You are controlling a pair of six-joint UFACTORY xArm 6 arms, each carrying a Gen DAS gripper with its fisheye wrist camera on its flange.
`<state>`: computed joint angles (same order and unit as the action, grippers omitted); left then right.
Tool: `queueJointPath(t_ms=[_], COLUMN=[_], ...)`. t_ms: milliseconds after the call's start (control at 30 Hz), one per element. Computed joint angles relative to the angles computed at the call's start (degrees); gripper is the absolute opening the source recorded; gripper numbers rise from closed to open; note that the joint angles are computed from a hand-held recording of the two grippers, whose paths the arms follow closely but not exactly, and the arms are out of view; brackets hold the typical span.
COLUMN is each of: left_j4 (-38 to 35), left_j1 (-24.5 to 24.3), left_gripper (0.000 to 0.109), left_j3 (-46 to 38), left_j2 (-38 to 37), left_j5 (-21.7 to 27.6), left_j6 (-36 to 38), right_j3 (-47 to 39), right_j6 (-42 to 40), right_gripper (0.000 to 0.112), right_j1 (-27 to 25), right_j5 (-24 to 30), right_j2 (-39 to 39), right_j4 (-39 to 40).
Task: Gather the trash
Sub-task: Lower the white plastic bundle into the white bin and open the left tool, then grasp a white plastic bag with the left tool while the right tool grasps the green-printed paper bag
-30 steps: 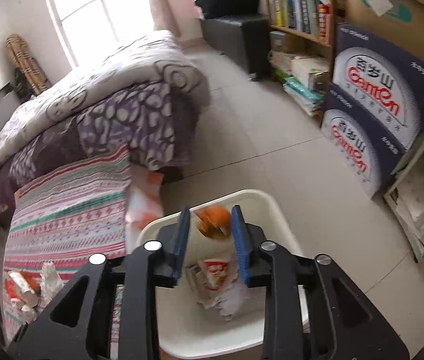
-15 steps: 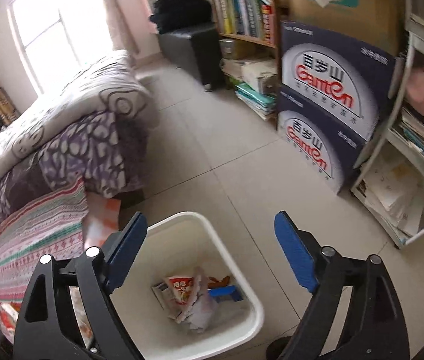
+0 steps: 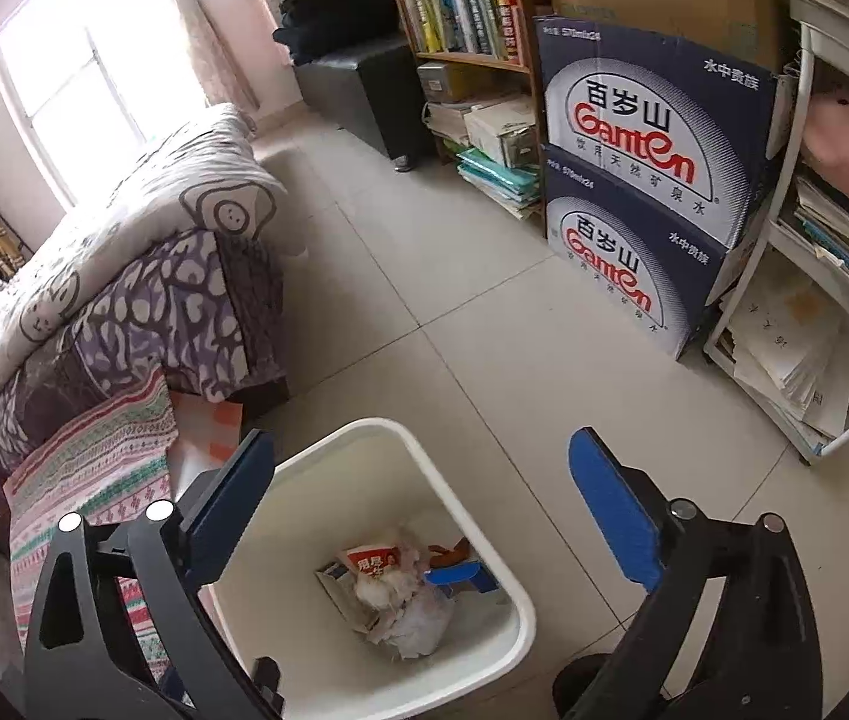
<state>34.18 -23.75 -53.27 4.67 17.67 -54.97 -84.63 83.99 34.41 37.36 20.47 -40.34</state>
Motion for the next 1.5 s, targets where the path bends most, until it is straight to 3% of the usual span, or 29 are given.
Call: queueJointPath(t_ms=[300,900,1167,1300,1367,1433,1500], left_j4=[3.0,3.5,-3.2,-11.4,-14.2,-17.7,-17.6], left_j1=[5.5,24.3,35.9,40.9,41.5,41.5,41.9], left_gripper=[0.076,0.078,0.078,0.077,0.069,0.052,0.043], left_j3=[4.7,15.7,20.9,22.5,22.9,22.6,22.6], left_j2=[-5.9,-18.6,-20.4,-18.9,-18.1,-17.0,-16.6], left_j5=[5.6,18.5,13.2,7.2,5.9,5.5,5.6], left_j6=[-5.8,-16.0,-14.5,-8.1,-5.1,-0.8,0.5], right_j3=[-6.0,-18.9,-26.2,-30.3,-32.7,-34.8,-37.9], right_j6=[-7.3,-17.2,-20.9,-23.0,-23.8,-24.5,-25.4], right_gripper=[0.096,0.096,0.096,0.096,0.096,0.096,0.096], right_j1=[3.0,8.0,10.2,11.1,11.5,11.9,12.4], right_j5=[1.9,4.3,6.7,8.7,9.8,10.6,11.9], right_j2=[4.7,14.8,20.1,22.9,24.5,25.9,28.0], right_j4=[5.3,15.9,19.0,20.3,20.8,21.4,22.1])
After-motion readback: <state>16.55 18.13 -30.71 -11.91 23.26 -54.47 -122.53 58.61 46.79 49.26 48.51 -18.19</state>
